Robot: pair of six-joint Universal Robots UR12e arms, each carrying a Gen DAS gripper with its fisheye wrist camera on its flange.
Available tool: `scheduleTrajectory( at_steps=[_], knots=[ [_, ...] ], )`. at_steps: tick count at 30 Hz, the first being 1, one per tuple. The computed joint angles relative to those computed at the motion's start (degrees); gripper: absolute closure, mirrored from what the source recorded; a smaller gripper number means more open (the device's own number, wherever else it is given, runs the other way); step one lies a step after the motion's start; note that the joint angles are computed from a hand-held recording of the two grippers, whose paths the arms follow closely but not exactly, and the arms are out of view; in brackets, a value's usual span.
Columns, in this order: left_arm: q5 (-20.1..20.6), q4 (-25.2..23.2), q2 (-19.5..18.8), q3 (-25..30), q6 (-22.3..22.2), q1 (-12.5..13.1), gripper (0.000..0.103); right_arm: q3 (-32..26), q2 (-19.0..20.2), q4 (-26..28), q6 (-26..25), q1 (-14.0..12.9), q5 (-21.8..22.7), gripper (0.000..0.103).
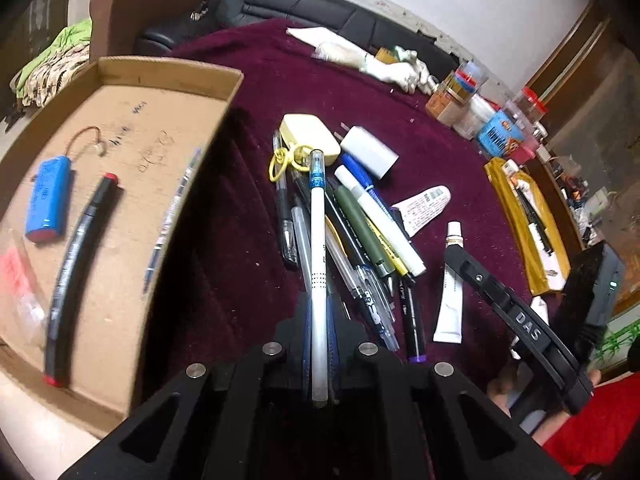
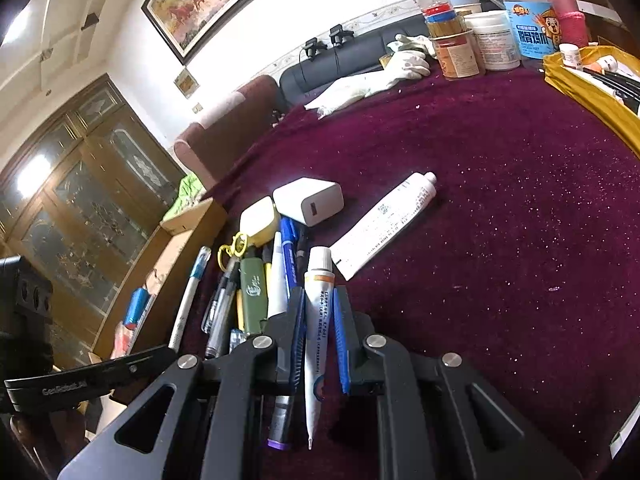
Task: Organize rigid objects
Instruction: 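Carry the white pen and white tube over the cardboard tray with both grippers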
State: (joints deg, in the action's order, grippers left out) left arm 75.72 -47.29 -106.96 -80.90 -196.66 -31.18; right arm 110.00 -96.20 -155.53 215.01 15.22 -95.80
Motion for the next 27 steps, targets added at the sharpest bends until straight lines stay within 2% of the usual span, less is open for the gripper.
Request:
scheduleTrajectory(
  at_steps=[5, 8, 10, 12, 14, 15, 17, 20, 22, 24, 27],
  knots=[
    [-2.17, 3.77, 2.76, -3.0, -2.16, 2.58, 0.097, 0.78, -0.34, -5.31, 2.24, 0.72, -0.23, 0.09],
    [-0.27, 5.54, 3.72, -3.72, -3.67, 4.02, 0.097, 0.05, 0.5, -10.2, 4.05, 1.04, 5.07, 0.089],
    [0.62, 6.67, 4.26, -4.32, -4.48, 5.0, 0.097, -1.92, 2.16, -11.6, 2.76, 1.8, 8.73, 0.089],
    [2.02, 6.18, 4.36, -4.2, -4.3, 5.94, 0.097, -4.82, 4.73, -11.27, 1.41, 2.28, 14.46, 0.089],
    [2.94, 4.57, 3.77, -3.29, -3.58, 6.66, 0.097, -9.01, 8.26, -8.2, 0.45, 3.21, 18.48, 0.089],
    [3.43, 3.78, 3.34, -2.73, -3.19, 6.97, 0.097, -10.84, 9.8, -6.86, -0.25, 3.75, 19.1, 0.089],
    [3.28, 2.63, 2.41, -1.73, -2.73, 7.72, 0.097, -14.83, 13.09, -3.11, -1.67, 5.2, 18.22, 0.089],
    [2.6, -0.29, 0.34, 0.64, 0.35, 8.54, 0.097, -19.83, 17.32, 3.29, -1.76, 6.48, 16.24, 0.089],
    [1.98, -2.28, -1.19, 2.21, 3.03, 8.78, 0.097, -21.34, 18.85, 5.02, -2.07, 6.97, 15.04, 0.089],
    [3.24, -4.26, -2.37, 3.5, 3.09, 8.77, 0.096, -22.37, 20.02, 6.36, -2.89, 7.37, 14.29, 0.089],
    [2.46, -5.65, -3.23, 4.24, 2.67, 8.96, 0.096, -23.06, 20.74, 8.22, -4.06, 7.91, 11.0, 0.089]
  ],
)
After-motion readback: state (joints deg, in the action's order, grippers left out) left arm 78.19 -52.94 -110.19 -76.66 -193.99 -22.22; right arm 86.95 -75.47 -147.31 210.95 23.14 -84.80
